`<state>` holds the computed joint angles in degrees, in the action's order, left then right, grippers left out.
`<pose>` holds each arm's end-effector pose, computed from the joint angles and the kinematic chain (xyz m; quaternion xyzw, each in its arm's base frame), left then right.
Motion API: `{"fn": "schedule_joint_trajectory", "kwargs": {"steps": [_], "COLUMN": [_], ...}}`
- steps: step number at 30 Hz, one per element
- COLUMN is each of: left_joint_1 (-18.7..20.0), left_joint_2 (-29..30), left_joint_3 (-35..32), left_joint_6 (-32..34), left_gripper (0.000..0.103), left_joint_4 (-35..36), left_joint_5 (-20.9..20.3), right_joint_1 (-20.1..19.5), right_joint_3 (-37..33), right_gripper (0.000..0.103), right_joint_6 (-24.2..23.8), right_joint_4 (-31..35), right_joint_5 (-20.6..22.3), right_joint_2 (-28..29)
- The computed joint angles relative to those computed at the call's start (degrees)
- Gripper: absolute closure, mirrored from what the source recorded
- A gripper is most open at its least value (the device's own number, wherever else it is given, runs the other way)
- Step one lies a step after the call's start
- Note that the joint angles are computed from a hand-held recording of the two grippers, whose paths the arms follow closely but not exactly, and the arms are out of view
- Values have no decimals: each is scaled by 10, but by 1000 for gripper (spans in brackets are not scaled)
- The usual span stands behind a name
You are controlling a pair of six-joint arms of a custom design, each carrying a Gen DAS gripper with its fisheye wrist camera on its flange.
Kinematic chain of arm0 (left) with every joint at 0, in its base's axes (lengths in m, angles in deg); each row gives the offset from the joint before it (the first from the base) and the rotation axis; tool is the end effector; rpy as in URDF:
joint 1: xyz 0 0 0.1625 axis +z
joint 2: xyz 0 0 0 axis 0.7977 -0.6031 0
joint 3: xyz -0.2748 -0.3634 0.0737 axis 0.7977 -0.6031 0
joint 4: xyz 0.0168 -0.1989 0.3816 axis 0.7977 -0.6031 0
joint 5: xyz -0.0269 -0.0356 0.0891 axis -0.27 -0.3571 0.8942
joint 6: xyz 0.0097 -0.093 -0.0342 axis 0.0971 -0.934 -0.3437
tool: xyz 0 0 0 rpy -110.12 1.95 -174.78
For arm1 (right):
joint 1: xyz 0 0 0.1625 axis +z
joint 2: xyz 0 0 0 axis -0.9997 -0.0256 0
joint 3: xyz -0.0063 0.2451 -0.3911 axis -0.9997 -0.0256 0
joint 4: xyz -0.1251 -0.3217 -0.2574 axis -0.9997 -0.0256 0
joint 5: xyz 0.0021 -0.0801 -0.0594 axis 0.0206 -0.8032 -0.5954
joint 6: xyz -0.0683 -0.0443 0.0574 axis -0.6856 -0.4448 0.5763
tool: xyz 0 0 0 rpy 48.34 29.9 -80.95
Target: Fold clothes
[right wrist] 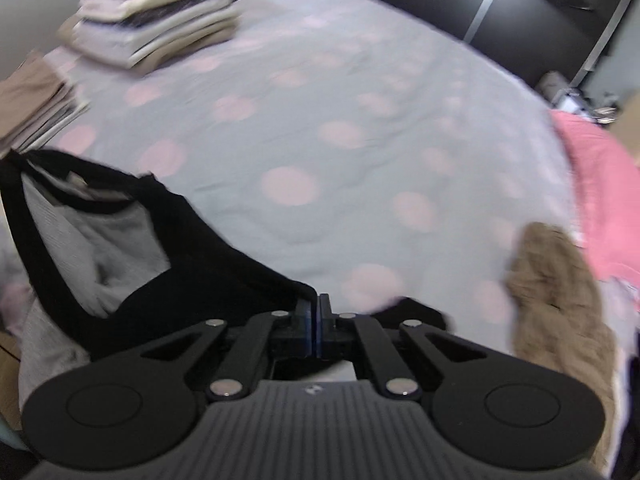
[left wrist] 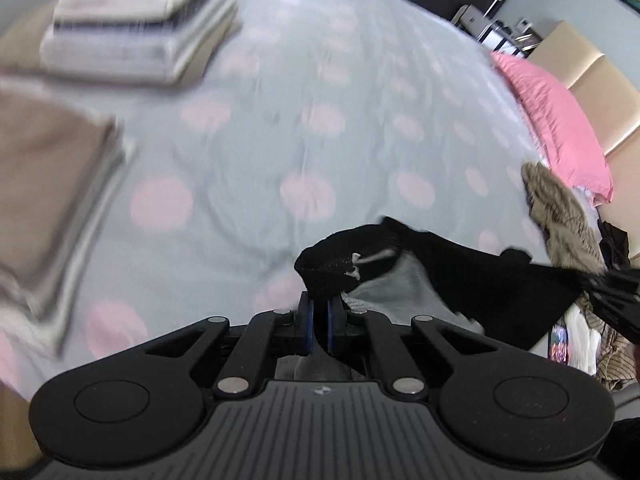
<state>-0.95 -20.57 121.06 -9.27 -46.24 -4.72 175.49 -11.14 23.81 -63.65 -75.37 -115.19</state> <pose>-0.3799 -0.7949 0.1115 0.0842 0.9469 -0.2220 0.2167 0.0404 -0.7792 0.4606 0.3069 -0.8367 0.2057 0.4042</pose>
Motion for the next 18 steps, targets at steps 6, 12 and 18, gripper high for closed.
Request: {"fn": "schedule_joint_trajectory", "kwargs": {"steps": [6, 12, 18], "left_joint_1": [-24, -33, -8], "left_joint_2": [38, 96, 132], "left_joint_3": [-100, -228, -251], "left_joint_6": [95, 154, 128], "left_gripper": [99, 99, 99], "left_joint_4": [-11, 52, 172], "left_joint_5": [19, 11, -27], "right_joint_1": [3, 0, -32], "right_joint_3": [18, -12, -8], "right_gripper": [101, 101, 101], "right_joint_6": [-15, -19, -19], "right_joint_4": [-93, -150, -134], "right_joint_5": [-20, -38, -63], "right_joint_2": [-48, -54, -25]}}
